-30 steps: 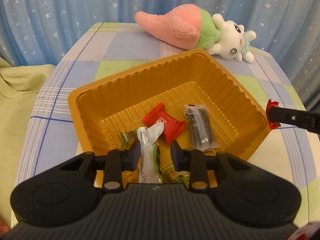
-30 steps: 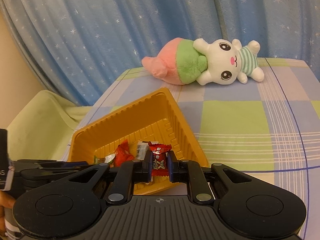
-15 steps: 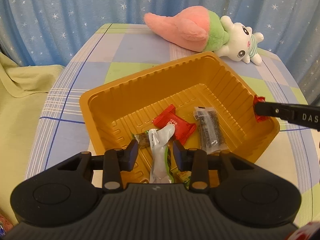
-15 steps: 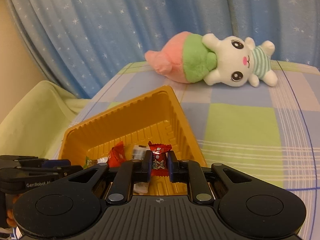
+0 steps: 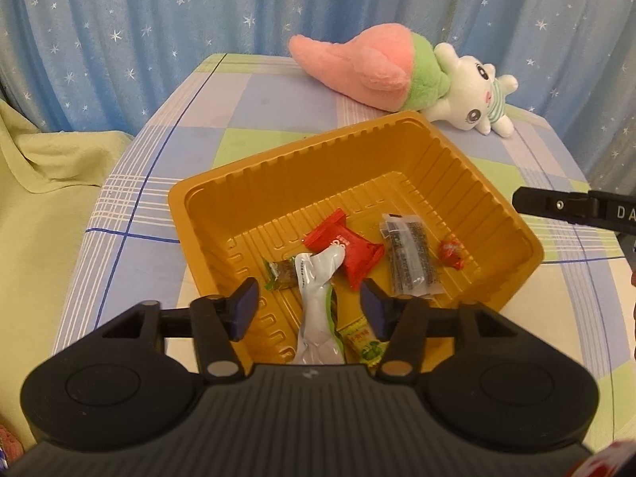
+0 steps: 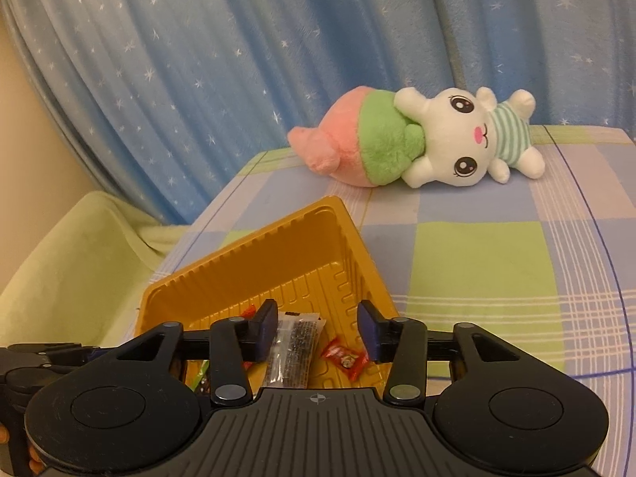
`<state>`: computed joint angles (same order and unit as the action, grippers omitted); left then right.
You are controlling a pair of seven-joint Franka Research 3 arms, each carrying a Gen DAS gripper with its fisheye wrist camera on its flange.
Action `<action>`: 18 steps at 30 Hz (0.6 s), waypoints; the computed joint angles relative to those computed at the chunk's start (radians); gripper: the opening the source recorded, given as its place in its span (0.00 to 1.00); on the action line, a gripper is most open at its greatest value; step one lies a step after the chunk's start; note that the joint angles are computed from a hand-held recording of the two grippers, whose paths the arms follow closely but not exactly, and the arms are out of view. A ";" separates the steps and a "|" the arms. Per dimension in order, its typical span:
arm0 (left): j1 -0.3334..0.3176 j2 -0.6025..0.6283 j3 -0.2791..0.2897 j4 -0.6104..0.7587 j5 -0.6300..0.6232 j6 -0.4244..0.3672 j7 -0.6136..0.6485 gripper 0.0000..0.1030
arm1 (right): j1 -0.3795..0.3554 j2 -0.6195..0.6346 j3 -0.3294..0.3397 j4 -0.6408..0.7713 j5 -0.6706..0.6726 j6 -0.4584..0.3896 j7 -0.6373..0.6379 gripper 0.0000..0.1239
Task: Organize snacks
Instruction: 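Lift both tools away from the tray back over the remaining candies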
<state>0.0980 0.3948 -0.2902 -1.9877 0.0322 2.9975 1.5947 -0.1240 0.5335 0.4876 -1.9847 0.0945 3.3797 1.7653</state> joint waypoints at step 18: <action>0.328 -0.210 -0.387 -0.275 -0.427 0.082 0.414 0.65 | 0.050 -0.282 -0.086 -0.387 -0.051 0.159 0.290 0.57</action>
<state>0.4263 0.1848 -0.6767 -2.2624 -0.3952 3.0798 2.0090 -0.0742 0.2513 0.4019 -2.3718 0.0439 3.5383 2.0551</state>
